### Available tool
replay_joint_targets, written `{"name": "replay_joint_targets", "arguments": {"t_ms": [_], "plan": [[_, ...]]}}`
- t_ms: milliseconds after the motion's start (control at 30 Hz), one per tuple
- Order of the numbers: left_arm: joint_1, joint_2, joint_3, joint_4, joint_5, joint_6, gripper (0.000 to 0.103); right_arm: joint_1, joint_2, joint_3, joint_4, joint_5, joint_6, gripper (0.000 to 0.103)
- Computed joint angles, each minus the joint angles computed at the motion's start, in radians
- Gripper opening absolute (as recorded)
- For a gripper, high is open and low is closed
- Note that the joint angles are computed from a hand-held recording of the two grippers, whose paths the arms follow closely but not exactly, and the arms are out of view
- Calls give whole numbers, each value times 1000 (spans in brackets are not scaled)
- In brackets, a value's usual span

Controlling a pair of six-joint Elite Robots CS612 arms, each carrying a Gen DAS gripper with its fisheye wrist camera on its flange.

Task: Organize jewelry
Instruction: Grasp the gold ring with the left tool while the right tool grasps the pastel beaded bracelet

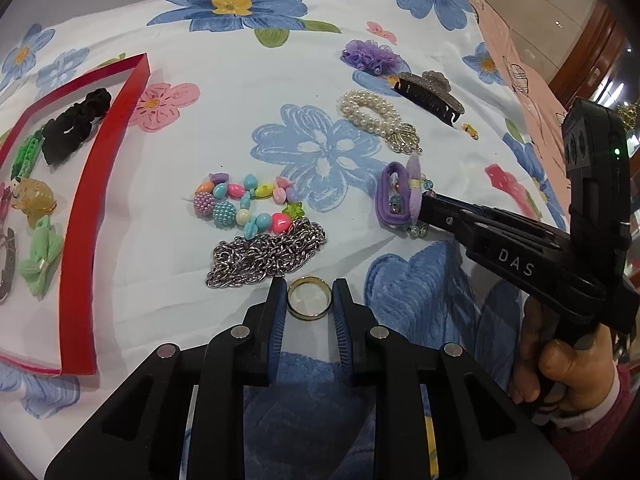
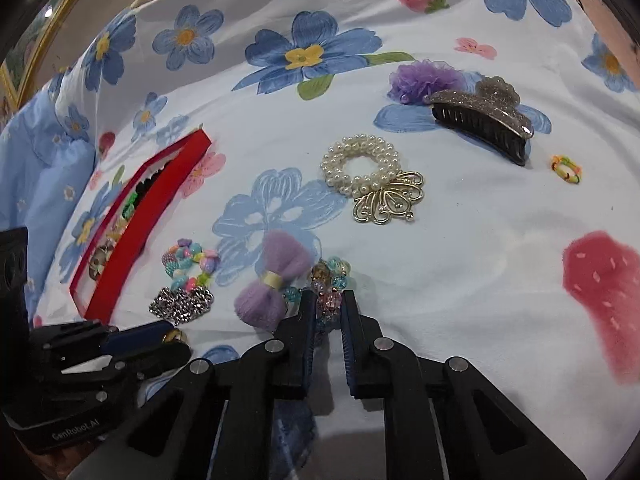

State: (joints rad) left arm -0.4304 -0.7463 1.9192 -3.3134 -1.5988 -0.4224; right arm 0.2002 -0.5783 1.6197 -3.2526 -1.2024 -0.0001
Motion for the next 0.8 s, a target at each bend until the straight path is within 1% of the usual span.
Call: {"name": "replay_joint_targets", "arguments": {"t_ms": [233, 467, 600, 800], "plan": [[7, -26, 37, -63, -3, -19, 21, -18, -30, 46, -87, 60, 35, 9], [18, -62, 86, -137, 27, -45, 21, -22, -62, 75, -177, 125, 57, 7], [25, -79, 112, -173, 55, -60, 21, -12, -73, 74, -178, 160, 49, 7], [43, -98, 149, -210, 99, -89, 21, 12, -71, 59, -159, 202, 23, 7]]}}
